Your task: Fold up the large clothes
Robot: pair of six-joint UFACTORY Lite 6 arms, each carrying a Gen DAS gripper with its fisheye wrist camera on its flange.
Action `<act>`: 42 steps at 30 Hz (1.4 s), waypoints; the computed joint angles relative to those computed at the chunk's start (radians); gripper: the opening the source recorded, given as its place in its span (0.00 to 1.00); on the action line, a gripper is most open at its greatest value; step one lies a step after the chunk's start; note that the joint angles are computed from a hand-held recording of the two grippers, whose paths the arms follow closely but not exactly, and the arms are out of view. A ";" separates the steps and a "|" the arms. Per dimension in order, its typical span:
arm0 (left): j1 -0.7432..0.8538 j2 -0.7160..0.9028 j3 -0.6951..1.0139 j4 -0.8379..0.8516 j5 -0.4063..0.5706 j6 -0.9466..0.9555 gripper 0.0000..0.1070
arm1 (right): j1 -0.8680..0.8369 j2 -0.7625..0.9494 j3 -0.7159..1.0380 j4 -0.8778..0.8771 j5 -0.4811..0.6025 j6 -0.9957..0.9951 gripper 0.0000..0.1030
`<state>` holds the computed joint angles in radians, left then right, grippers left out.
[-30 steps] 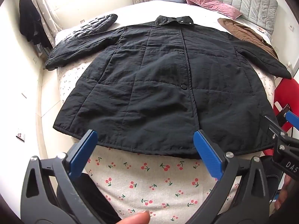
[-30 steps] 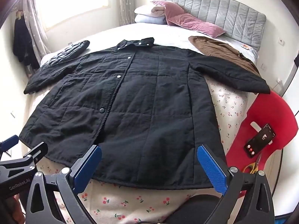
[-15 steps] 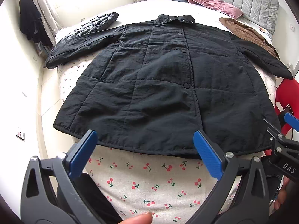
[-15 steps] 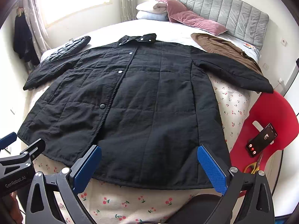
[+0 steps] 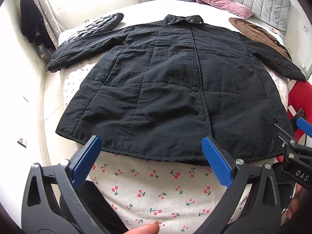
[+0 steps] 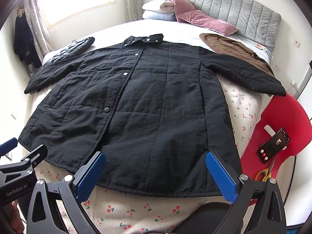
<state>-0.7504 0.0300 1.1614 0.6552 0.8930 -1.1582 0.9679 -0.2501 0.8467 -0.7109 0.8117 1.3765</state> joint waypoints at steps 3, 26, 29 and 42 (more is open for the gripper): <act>0.000 0.001 0.002 -0.001 0.001 0.002 0.96 | -0.001 0.000 0.000 0.002 0.000 0.000 1.00; 0.016 -0.010 -0.009 0.003 -0.004 0.012 0.96 | -0.014 0.009 0.007 0.009 -0.006 -0.018 1.00; 0.017 -0.010 -0.009 0.002 -0.005 0.014 0.96 | -0.015 0.011 0.007 0.008 -0.008 -0.017 1.00; 0.038 -0.009 -0.013 -0.001 -0.015 0.024 0.96 | -0.023 0.016 0.007 0.015 -0.015 -0.026 1.00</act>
